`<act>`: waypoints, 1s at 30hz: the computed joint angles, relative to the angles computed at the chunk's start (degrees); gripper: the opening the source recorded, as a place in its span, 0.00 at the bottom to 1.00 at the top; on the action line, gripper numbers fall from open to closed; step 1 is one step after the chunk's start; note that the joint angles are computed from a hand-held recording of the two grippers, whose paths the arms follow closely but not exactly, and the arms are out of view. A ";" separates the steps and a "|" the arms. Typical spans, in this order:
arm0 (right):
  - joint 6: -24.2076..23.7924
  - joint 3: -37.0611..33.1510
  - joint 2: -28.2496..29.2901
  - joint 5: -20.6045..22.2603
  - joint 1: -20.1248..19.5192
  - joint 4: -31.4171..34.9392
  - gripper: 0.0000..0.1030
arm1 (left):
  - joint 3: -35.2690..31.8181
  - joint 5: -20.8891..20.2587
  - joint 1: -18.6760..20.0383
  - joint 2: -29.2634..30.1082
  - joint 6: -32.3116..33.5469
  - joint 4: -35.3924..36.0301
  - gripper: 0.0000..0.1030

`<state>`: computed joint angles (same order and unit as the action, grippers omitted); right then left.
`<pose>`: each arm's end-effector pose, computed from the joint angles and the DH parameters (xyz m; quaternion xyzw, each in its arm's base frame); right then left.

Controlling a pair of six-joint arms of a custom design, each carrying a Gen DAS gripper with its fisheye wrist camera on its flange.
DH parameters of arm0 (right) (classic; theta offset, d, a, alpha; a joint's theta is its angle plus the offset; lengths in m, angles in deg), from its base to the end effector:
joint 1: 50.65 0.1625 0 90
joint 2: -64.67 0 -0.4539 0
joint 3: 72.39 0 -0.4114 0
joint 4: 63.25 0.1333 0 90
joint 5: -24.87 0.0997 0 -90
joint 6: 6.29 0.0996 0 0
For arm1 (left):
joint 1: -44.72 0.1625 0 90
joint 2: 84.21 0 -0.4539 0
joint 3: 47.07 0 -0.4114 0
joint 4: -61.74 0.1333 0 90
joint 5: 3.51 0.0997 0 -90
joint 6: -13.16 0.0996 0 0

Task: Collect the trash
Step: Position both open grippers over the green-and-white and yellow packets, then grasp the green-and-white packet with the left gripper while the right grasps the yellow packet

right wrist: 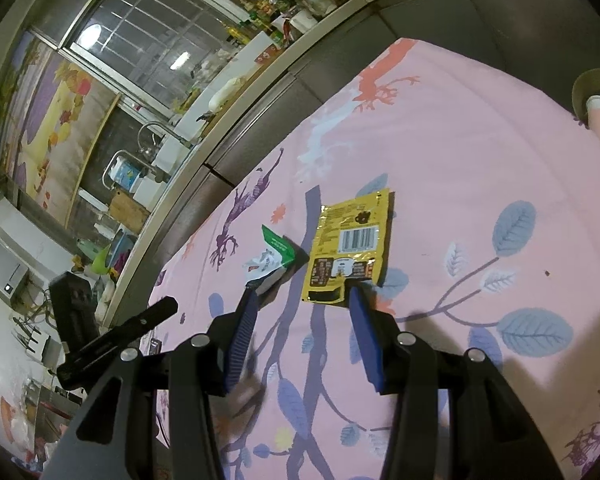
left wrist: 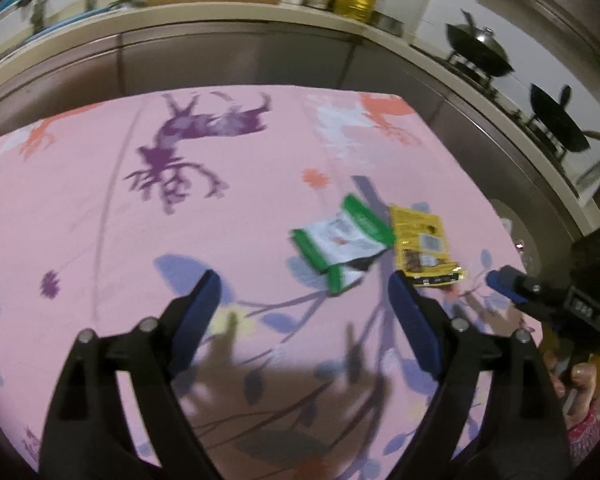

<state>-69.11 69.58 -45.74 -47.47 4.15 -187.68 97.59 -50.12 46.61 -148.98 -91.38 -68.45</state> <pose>-0.0373 -0.3366 0.2828 -0.2395 0.9584 -0.1321 0.0820 -0.2894 -0.2114 0.0487 -0.0006 0.8829 -0.3803 0.2753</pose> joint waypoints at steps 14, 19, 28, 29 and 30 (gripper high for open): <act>4.56 -3.21 5.20 -0.35 -1.94 -0.89 0.45 | -6.46 1.68 11.13 11.55 19.44 -9.93 0.82; 7.40 -3.70 7.39 -1.95 -1.17 -0.54 0.45 | -7.28 3.54 12.08 13.01 24.74 -8.62 0.82; 9.50 -1.92 7.55 -2.99 0.89 -7.21 0.45 | -7.93 4.58 14.23 16.73 37.95 -11.94 0.75; 9.60 -1.84 7.70 -3.01 1.23 -8.07 0.45 | -7.33 4.81 14.06 16.68 38.13 -13.46 0.66; 10.03 -2.00 8.17 -3.24 1.65 -8.72 0.45 | -6.79 4.78 13.96 16.52 38.55 -15.02 0.60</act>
<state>-59.08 67.58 -37.57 -50.71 5.81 -196.40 90.81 -45.34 60.57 -132.46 -52.84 -83.48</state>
